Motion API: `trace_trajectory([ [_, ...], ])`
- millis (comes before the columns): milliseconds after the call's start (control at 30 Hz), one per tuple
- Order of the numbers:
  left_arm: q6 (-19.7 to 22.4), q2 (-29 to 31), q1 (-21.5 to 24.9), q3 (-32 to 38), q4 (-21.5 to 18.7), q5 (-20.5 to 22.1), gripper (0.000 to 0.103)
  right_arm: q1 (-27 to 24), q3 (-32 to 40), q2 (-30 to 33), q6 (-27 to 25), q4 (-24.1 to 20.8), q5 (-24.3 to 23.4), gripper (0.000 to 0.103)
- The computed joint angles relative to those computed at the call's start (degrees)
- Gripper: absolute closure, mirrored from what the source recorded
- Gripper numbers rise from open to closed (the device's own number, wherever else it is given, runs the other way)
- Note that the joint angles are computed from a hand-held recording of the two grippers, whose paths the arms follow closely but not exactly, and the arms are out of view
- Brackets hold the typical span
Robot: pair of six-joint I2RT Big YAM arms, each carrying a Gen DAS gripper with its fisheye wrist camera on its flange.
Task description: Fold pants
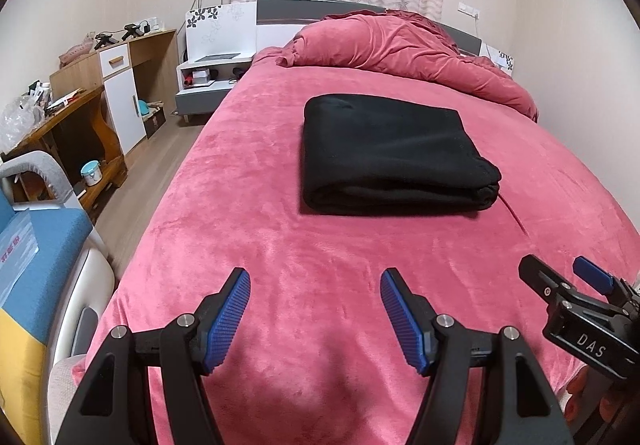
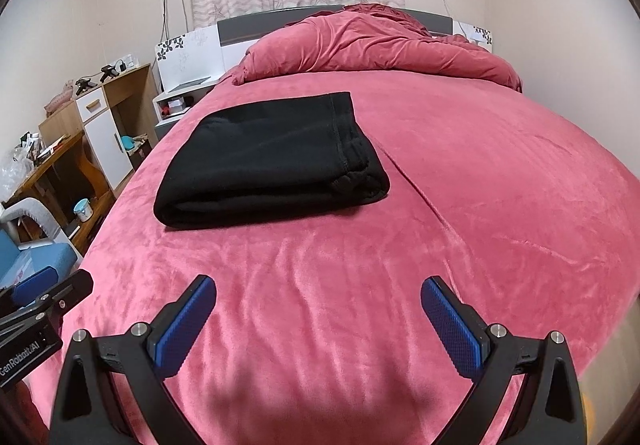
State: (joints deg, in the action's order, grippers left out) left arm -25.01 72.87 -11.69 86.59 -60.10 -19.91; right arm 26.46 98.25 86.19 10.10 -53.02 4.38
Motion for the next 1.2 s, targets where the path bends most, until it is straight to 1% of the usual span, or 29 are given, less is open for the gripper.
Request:
trace_trajectory([
  [600, -0.4, 0.1, -0.2, -0.2, -0.2, 0.2, 0.034, 0.9, -0.2, -0.3, 1.0, -0.1, 0.8, 0.0],
  [1200, -1.3, 0.3, -0.2, -0.2, -0.6, 0.7, 0.034, 1.0, -0.1, -0.2, 1.4, -0.7, 0.5, 0.0],
])
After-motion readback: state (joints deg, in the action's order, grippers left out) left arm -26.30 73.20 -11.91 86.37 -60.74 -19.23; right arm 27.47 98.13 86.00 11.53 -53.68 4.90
